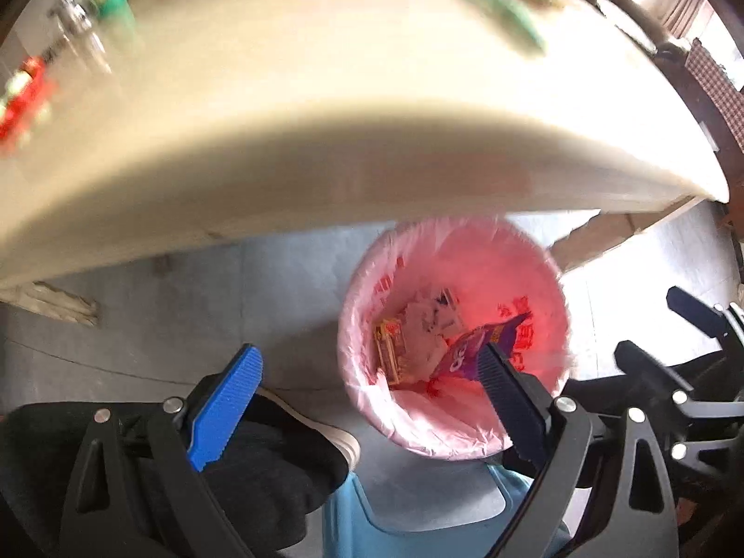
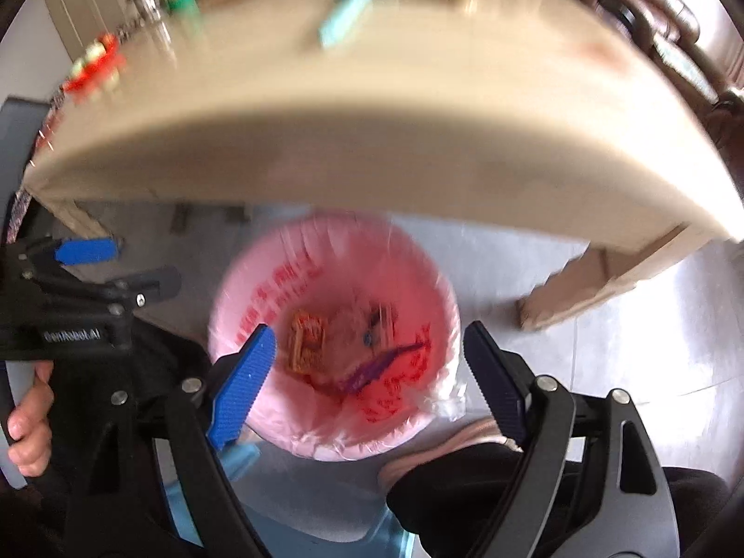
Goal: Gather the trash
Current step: 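Raise both open tools from the wastebasket back over the table, then move the right tool toward the yellow snack bar while the left tool approaches the teal sword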
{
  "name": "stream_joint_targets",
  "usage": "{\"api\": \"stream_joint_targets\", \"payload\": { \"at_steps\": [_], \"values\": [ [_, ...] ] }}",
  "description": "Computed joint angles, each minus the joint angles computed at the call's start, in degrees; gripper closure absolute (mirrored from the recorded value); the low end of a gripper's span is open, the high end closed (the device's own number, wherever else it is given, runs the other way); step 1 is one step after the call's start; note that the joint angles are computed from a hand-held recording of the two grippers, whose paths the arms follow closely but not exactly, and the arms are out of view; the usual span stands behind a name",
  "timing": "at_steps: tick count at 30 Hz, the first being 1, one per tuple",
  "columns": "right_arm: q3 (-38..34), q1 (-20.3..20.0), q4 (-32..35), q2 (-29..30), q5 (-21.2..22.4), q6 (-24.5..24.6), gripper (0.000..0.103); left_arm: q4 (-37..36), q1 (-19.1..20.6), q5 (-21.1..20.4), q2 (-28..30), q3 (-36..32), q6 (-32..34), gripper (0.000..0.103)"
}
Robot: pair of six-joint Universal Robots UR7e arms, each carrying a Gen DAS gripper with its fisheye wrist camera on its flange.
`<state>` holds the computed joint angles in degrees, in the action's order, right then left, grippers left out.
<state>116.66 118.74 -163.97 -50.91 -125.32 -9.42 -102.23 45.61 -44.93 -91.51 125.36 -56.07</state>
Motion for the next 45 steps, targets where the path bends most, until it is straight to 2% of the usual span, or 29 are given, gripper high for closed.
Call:
{"api": "stream_joint_targets", "payload": {
  "at_steps": [7,12,24,26,33,38,45],
  "values": [
    [-1.3,4.95,-0.58,-5.63,1.13,1.51,0.014,11.53,-8.71,5.4,-2.97,-5.44,-6.94,0.01],
    [-3.52,8.68,-3.41,-8.14,0.02,-0.87,0.013,18.06,-13.7,10.4,-3.0,-10.15,-12.45,0.009],
    [-7.86,12.99,-9.43,-9.44,-0.62,-6.23,0.01,27.4,-19.15,17.59,-1.47,-18.74,-20.2,0.007],
    [-8.45,13.25,-9.7,-9.44,-0.45,-6.41,0.01,28.79,-19.56,18.38,-0.89,-20.01,-20.81,0.007],
    [-10.32,13.02,-11.22,-8.82,-0.35,-7.93,0.01,26.52,-18.73,18.75,1.1,-22.19,-18.13,0.007],
    [-11.58,12.1,-11.58,-7.93,-0.53,-8.8,0.01,23.22,-17.12,19.02,2.8,-22.57,-14.26,0.007],
    [-13.85,9.69,-11.12,-6.07,-0.54,-9.33,0.01,13.83,-13.58,17.73,5.65,-22.37,-6.47,0.007]
  ]
}}
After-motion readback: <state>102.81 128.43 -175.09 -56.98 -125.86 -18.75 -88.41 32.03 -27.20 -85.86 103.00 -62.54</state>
